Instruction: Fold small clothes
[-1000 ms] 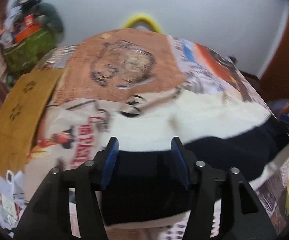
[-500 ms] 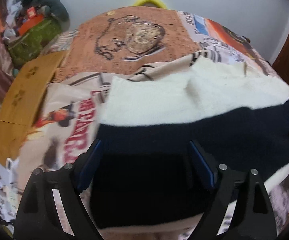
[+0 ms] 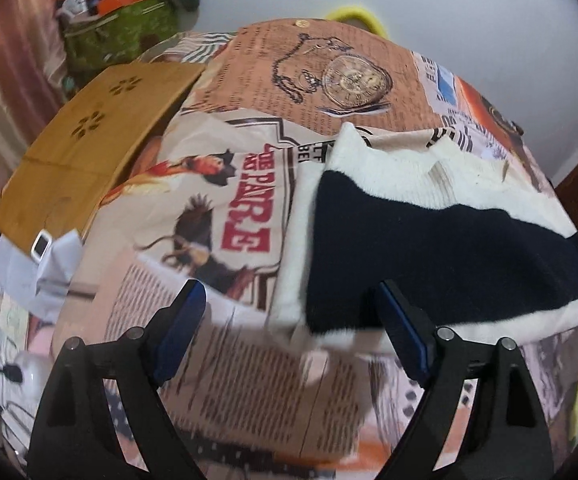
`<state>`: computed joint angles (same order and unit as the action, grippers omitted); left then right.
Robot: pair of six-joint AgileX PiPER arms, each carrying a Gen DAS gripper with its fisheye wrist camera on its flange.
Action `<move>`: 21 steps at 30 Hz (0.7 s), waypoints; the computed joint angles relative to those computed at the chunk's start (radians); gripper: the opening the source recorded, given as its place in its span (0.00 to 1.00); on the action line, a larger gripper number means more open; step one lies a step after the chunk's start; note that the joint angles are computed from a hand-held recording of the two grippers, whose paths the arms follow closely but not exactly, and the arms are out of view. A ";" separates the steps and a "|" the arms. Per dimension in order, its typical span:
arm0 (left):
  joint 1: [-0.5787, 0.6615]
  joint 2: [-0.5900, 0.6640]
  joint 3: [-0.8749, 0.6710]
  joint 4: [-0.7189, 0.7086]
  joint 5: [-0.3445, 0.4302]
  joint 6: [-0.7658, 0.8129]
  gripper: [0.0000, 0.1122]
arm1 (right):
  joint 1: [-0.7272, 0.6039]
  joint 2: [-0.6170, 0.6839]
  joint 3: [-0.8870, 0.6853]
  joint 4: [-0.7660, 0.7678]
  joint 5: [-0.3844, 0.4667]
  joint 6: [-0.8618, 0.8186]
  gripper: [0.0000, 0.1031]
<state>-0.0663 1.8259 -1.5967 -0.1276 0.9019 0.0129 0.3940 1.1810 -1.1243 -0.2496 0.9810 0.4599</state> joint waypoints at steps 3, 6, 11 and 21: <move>0.017 -0.048 0.049 -0.049 0.012 0.012 0.77 | 0.012 -0.010 0.003 -0.014 0.024 0.017 0.46; 0.038 -0.089 0.104 -0.153 0.046 0.058 0.77 | 0.032 -0.024 0.003 -0.035 0.051 0.044 0.46; 0.031 -0.102 0.147 -0.257 0.083 0.096 0.77 | 0.078 -0.036 -0.027 -0.091 0.109 0.105 0.46; 0.016 0.046 0.083 -0.466 0.126 0.110 0.77 | 0.133 0.028 -0.111 -0.106 0.052 0.117 0.51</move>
